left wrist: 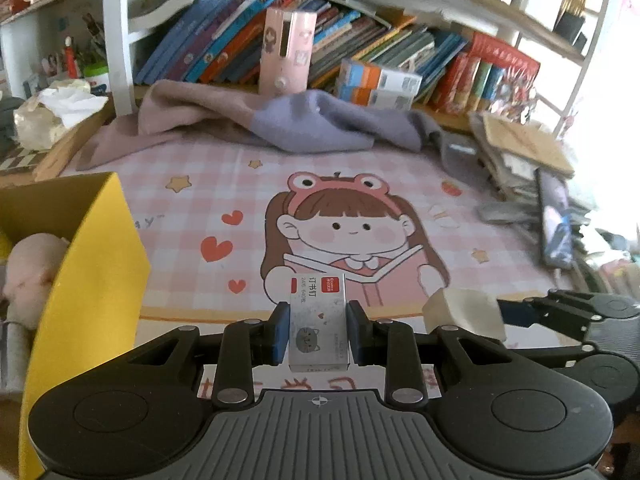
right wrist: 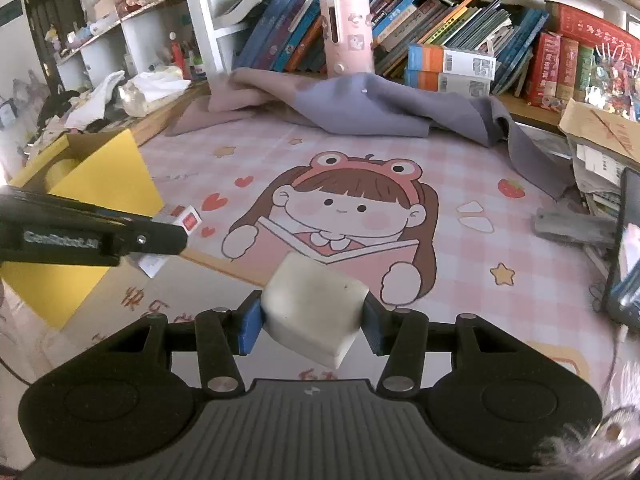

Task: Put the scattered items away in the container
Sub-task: 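Lift and carry the foam block and charger box with both tools over the yellow box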

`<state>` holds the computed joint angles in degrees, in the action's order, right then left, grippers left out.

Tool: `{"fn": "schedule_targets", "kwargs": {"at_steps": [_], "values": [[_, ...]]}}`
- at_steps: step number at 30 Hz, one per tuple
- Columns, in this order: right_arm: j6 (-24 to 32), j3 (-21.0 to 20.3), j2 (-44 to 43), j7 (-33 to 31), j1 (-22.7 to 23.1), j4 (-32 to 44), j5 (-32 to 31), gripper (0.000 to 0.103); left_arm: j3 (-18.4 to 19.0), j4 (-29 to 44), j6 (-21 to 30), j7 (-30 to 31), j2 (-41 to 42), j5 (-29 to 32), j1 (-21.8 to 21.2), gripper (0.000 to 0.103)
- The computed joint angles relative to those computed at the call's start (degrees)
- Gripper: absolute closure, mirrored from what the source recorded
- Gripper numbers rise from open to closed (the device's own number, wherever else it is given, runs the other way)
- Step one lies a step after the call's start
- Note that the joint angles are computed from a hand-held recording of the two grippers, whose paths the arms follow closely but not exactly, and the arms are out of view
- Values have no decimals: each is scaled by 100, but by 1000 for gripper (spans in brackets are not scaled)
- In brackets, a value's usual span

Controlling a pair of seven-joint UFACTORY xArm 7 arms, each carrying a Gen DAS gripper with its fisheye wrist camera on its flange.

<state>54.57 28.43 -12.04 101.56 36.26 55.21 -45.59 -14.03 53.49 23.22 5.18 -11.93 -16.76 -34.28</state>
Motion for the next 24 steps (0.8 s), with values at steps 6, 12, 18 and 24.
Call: {"fn": "schedule_targets", "kwargs": {"at_steps": [6,12,18,24], "values": [[306,173,-103,-7,96,297,109,55,345,-422,51,555,-750,-712,-270,75],[964,416,339,100,300,999,-83,55,729,-1026,318,991,-1596,-1252,-496,75],[1913,382,1095,275,866,1927,-499,55,1113,-1369,394,1714,-2110,-1630,-675,75],[2773,230,2044,397,1643,3057,-968,55,1500,-1676,774,2381,-2682,-1865,-668,75]]}}
